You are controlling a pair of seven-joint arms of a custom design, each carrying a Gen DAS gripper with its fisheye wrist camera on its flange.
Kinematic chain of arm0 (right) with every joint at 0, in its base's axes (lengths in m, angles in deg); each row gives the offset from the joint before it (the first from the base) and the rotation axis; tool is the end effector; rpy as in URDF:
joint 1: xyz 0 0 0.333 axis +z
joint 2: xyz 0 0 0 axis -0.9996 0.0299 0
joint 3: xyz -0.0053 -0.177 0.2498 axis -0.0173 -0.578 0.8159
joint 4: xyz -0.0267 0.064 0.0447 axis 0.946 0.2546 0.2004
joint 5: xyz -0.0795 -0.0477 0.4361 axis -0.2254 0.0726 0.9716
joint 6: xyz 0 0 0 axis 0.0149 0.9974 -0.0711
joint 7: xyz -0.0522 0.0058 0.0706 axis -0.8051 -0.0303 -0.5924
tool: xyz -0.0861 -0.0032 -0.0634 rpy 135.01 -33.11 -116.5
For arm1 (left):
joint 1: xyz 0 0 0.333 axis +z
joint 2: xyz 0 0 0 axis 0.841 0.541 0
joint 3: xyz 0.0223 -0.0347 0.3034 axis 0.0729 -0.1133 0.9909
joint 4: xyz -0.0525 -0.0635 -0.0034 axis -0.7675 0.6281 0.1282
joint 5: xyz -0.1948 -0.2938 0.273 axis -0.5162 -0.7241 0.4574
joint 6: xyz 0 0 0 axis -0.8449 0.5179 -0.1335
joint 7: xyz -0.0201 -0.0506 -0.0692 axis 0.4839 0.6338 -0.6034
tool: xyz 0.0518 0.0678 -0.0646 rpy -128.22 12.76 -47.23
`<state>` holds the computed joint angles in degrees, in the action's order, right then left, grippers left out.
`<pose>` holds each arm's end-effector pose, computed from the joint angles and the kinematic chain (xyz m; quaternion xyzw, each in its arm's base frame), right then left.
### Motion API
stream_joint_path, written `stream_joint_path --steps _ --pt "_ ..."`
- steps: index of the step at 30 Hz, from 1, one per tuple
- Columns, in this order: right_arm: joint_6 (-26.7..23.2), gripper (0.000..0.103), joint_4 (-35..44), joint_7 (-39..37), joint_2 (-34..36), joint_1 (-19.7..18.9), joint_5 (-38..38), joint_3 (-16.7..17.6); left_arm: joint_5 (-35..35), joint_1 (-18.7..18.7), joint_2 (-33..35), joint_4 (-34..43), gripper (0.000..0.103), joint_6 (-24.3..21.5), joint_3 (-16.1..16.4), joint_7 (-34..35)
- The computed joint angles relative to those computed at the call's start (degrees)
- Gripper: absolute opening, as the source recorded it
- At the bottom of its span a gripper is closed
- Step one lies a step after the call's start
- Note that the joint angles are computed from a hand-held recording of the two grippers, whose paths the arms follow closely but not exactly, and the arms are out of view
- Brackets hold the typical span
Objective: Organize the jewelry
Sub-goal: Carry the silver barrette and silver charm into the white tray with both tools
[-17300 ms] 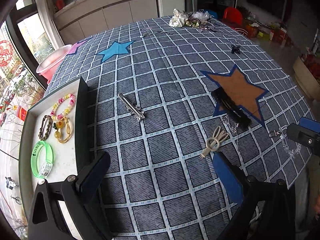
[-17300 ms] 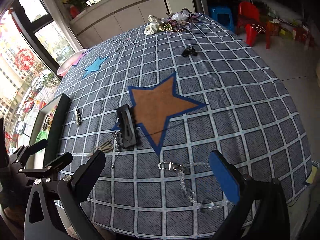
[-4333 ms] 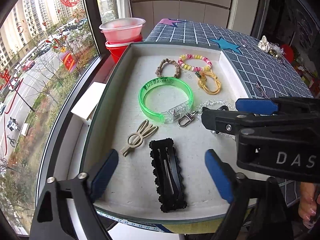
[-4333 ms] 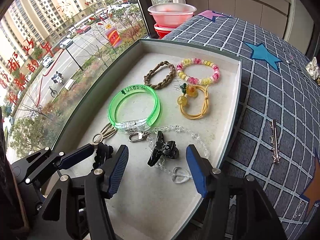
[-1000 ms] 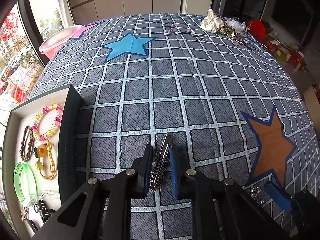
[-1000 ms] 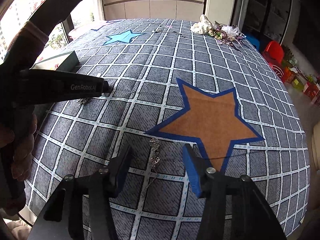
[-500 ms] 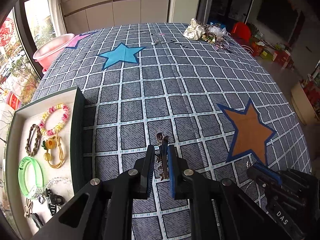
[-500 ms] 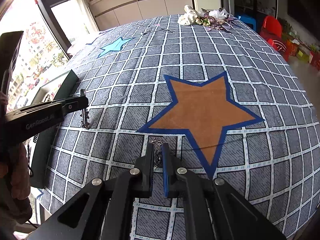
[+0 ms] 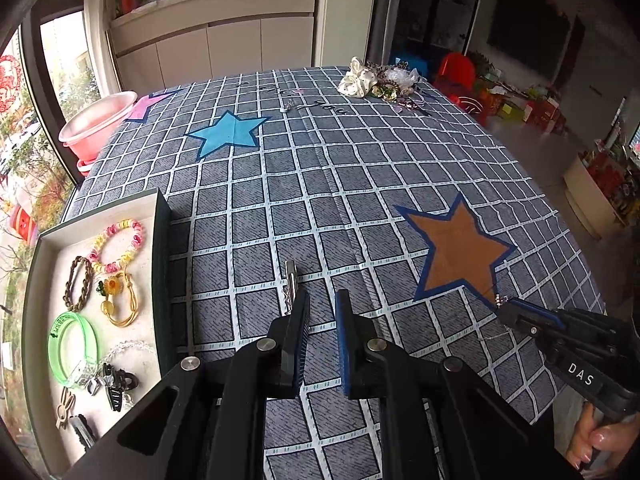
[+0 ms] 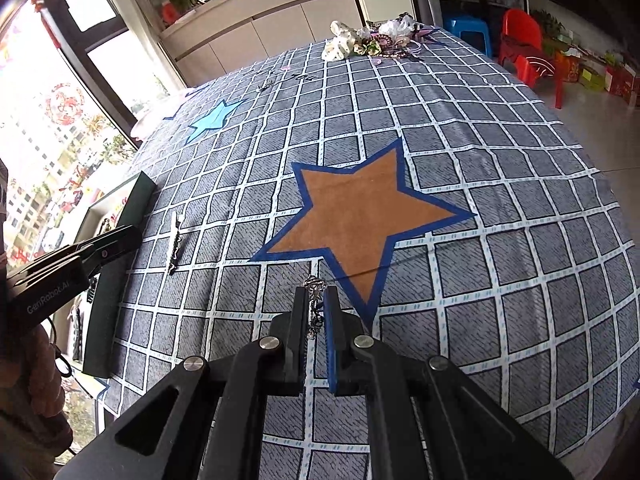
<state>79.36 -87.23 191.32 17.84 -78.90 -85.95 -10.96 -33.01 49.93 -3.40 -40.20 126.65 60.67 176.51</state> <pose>0.5279 0.1872 0.5324 -0.5255 0.7910 -0.1527 0.2735 0.6451 -0.2190 0.5579 -0.4607 0.8349 -0.2799 0.1112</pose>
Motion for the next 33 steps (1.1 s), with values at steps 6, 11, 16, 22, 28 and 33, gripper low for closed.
stream_joint_path --steps 6,11,16,22,28,33 --pt "-0.38 0.008 -0.47 0.44 -0.86 0.11 -0.27 0.29 7.81 -0.57 2.10 1.32 0.021 0.80 0.40 -8.25" --pt "0.49 0.008 -0.93 0.04 -1.10 0.30 0.47 0.23 13.76 -1.24 4.80 3.19 0.103 1.73 0.11 -12.24" --pt "0.95 0.008 -1.62 0.11 -1.88 0.01 0.70 0.33 18.23 -1.77 5.98 3.63 0.103 3.91 -0.22 -13.42" --pt "1.54 0.008 -2.37 0.20 -2.35 -0.32 1.35 0.44 18.36 -1.65 11.73 10.41 0.094 -2.74 -0.75 -15.07" --pt "1.77 0.008 -2.73 0.54 -2.68 -0.70 1.23 0.71 14.55 -0.41 12.08 10.47 0.043 -3.03 -1.95 -11.68" --pt "1.91 0.008 -2.52 0.85 -2.55 -0.86 1.00 0.94 10.93 0.31 11.62 10.32 0.018 -3.81 -2.42 -9.11"
